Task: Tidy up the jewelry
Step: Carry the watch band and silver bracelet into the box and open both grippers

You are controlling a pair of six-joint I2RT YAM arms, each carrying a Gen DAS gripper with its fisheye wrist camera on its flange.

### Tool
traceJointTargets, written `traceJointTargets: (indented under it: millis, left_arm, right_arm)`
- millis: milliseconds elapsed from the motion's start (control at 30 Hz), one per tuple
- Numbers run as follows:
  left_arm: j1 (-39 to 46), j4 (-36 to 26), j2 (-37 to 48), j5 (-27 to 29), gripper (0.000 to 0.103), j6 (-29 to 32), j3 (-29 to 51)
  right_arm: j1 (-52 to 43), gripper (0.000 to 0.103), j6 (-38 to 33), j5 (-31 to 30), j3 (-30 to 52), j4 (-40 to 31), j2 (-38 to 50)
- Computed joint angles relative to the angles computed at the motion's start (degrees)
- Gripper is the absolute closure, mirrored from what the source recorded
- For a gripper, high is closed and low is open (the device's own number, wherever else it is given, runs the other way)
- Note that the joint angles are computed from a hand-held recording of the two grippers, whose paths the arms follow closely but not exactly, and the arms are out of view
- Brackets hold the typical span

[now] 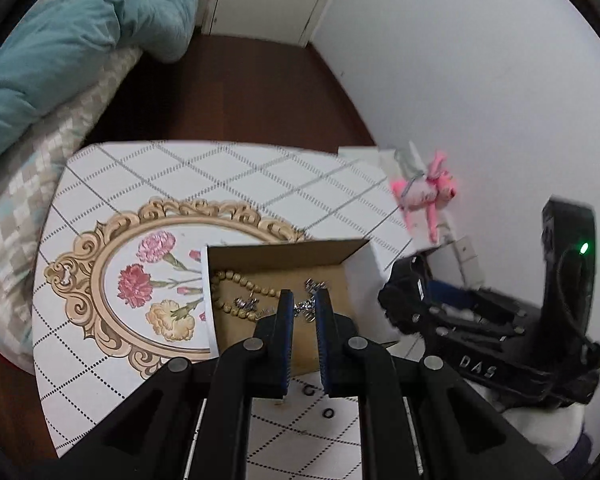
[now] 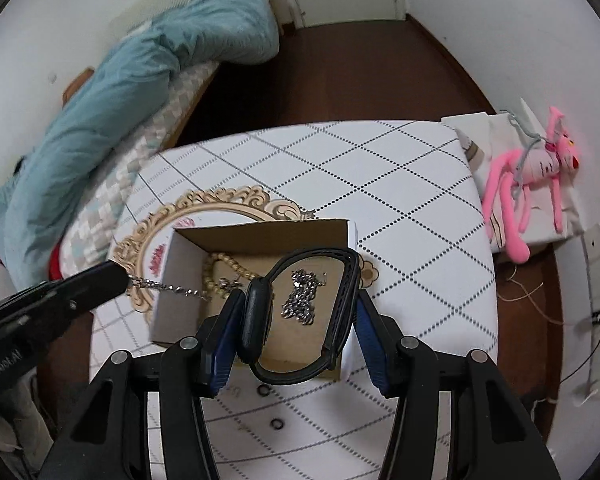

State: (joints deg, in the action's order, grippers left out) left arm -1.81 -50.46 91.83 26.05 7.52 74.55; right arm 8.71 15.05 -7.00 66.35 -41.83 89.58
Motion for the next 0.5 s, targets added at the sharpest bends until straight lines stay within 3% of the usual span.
traceJointTargets:
  millis: [167, 233, 300, 367, 400, 500]
  left_arm:
    - [-2.0, -0.7, 3.0, -7.9, 0.093, -2.6, 0.6]
    - [-1.5, -0.7, 3.7, -8.2, 0.091, -3.5, 0.5]
    - [-1.5, -0.1, 4.0, -9.8, 0.078, -4.3, 0.3]
    - [-1.9, 1.0, 3.3, -12.6, 0.041, -4.8, -0.5]
    - [-2.2, 1.7, 2.8, -13.9, 0.035, -4.9, -0.9]
    - [-2.7, 4.4, 1.3, -17.7, 0.033, -4.9, -2.9]
  right_arm:
    - [0.1, 0.042, -2.9, -0.1, 4.0, -3.3, 6.6]
    - [0.0, 0.041, -3.3, -0.5, 4.4, -4.0, 7.8]
    - [0.5, 0.031, -3.5, 0.4, 3.7, -3.7, 7.4]
    - [0.5, 0.025, -3.5, 0.6, 2.7, -3.2, 6.5]
    - [0.6, 0.025, -3.5, 0.6, 2.5, -3.2, 6.1]
    - [1.0, 0.023, -3.0, 2.8, 1.5, -3.1, 4.5]
